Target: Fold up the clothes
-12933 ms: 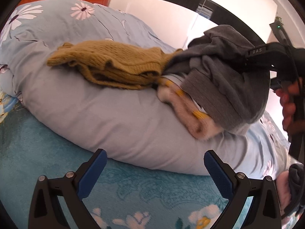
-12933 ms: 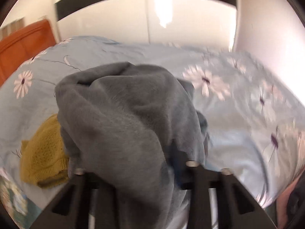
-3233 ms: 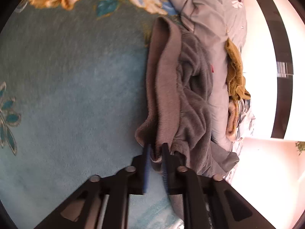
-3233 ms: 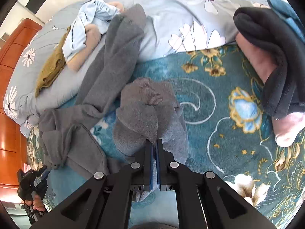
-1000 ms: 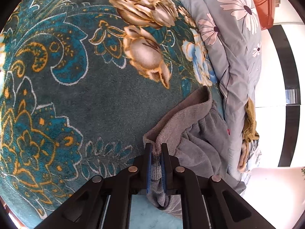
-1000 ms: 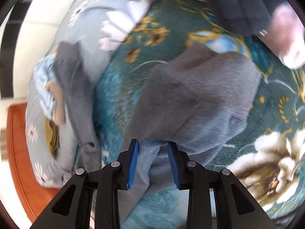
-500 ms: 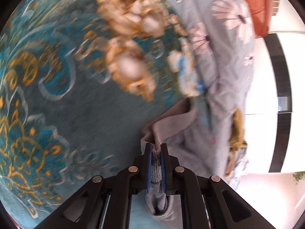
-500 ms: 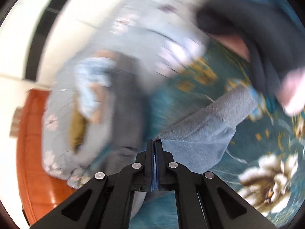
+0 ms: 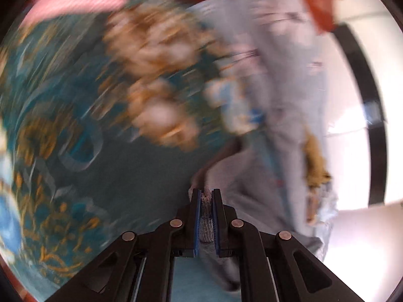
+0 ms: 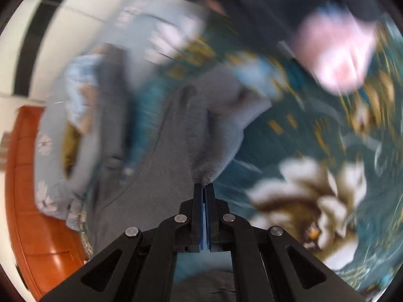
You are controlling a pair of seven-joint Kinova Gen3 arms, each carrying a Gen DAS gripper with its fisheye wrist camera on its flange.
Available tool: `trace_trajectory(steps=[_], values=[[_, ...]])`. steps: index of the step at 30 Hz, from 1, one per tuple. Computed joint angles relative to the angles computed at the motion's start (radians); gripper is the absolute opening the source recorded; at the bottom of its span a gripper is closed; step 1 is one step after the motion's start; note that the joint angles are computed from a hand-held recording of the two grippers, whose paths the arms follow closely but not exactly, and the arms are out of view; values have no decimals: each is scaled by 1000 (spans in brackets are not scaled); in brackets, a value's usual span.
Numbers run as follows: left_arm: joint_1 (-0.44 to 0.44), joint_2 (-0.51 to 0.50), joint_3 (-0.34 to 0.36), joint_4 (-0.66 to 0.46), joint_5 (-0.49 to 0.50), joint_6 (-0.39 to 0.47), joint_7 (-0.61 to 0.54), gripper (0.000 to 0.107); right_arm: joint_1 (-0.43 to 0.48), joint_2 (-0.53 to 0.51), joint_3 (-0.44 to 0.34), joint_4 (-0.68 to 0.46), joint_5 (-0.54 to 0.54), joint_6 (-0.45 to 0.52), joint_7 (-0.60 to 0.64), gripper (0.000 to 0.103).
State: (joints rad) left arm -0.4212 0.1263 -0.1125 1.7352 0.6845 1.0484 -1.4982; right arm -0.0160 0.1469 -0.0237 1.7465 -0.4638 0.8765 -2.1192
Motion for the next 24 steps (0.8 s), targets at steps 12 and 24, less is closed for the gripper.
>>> trace_trajectory(steps=[12, 24], values=[[17, 0, -7, 39, -86, -57, 77, 7, 22, 23, -3, 15, -37, 1, 68, 2], [-50, 3, -7, 21, 11, 21, -53, 1, 46, 69, 29, -21, 41, -76, -109, 26]])
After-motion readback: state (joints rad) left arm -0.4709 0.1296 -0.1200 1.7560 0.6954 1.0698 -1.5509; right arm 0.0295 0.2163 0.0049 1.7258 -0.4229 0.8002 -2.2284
